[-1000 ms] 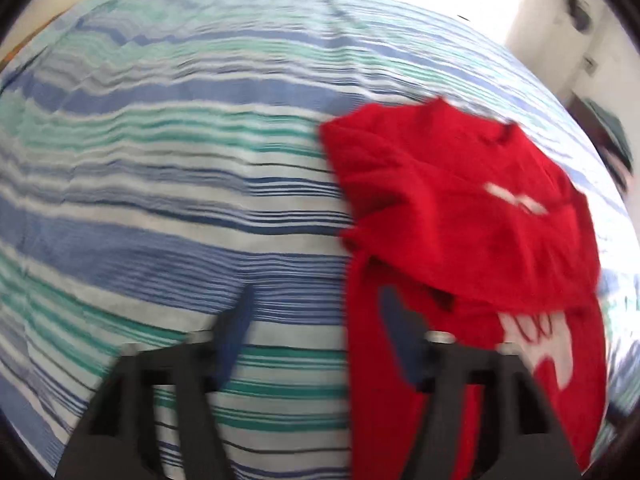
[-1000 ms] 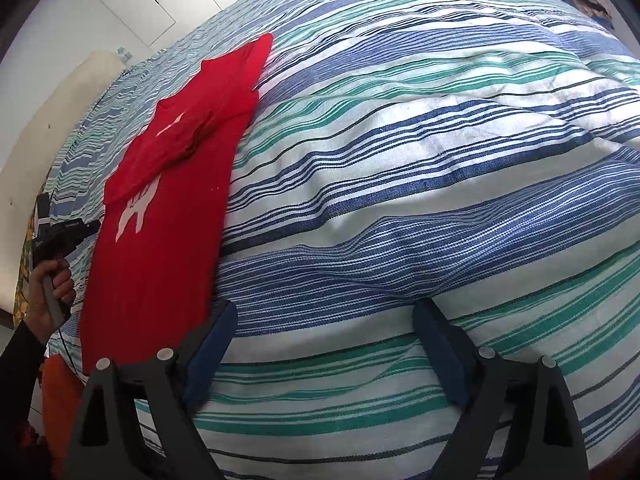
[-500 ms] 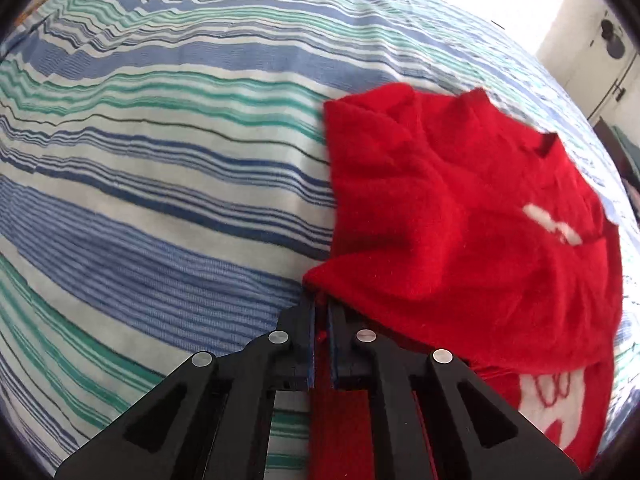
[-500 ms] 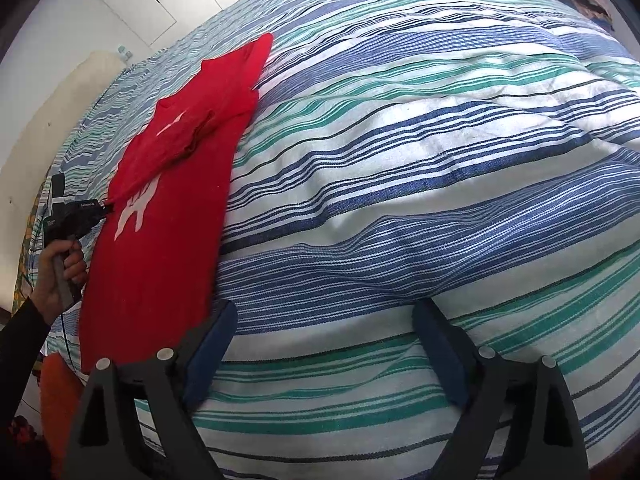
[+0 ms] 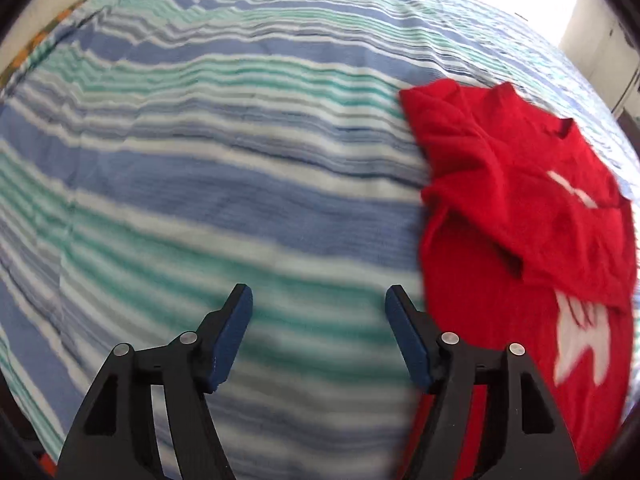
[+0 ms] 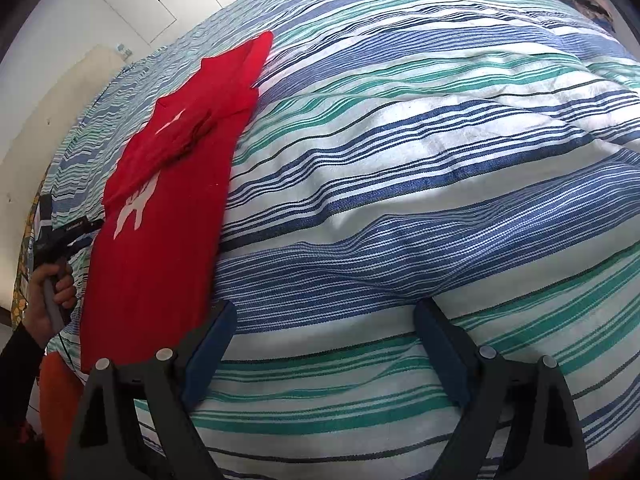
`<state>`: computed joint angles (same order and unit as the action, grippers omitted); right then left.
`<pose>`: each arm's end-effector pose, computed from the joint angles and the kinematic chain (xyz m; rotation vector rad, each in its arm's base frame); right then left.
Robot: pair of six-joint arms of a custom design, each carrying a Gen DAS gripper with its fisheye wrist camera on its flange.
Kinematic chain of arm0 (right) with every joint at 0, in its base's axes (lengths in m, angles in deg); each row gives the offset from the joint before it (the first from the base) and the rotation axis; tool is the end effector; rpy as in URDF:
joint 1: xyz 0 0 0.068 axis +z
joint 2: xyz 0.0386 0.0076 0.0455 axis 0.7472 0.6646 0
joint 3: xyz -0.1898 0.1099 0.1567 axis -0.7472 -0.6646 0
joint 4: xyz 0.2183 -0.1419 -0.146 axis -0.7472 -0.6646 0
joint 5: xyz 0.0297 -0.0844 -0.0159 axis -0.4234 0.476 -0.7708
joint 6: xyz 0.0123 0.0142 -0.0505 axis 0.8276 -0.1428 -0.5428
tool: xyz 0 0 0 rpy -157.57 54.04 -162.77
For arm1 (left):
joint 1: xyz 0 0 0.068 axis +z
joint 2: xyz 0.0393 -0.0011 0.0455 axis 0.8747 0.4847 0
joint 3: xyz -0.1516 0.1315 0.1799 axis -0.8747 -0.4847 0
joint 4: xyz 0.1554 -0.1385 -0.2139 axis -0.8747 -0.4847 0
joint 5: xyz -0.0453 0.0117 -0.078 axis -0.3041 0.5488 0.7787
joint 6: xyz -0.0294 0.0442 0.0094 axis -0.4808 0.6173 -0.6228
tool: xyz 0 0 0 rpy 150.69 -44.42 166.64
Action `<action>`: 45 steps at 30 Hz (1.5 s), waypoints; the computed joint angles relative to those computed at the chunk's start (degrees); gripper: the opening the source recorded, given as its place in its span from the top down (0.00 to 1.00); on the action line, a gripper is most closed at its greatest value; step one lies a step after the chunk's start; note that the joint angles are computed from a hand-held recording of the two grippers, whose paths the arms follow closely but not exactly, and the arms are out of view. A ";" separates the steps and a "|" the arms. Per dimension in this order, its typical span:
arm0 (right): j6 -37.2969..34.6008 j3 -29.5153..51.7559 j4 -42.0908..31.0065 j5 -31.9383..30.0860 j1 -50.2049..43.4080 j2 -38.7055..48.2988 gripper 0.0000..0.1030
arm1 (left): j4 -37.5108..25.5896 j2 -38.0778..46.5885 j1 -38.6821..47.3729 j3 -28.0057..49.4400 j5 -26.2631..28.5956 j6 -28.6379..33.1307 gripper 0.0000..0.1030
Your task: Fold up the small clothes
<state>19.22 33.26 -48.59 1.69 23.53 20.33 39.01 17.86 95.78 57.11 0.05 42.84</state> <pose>0.1738 -0.0608 0.1454 0.0281 2.6633 0.5268 0.1940 0.1292 0.2039 -0.5153 2.6070 0.0976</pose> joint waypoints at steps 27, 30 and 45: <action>-2.03 -0.31 -1.44 -2.43 -1.96 -0.02 0.10 | -16.50 -18.35 16.57 -10.70 6.91 10.71 0.10; -1.82 -0.43 -1.47 -1.97 -1.64 -0.42 0.10 | -16.74 -17.97 17.24 -10.56 7.17 11.24 0.09; -0.70 -1.14 -0.58 -0.68 0.00 -1.29 0.09 | -16.99 -19.21 15.85 -11.58 5.60 11.97 0.04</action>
<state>18.52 32.13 -49.17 1.01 23.53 19.04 22.02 -1.35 111.63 45.52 5.65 54.81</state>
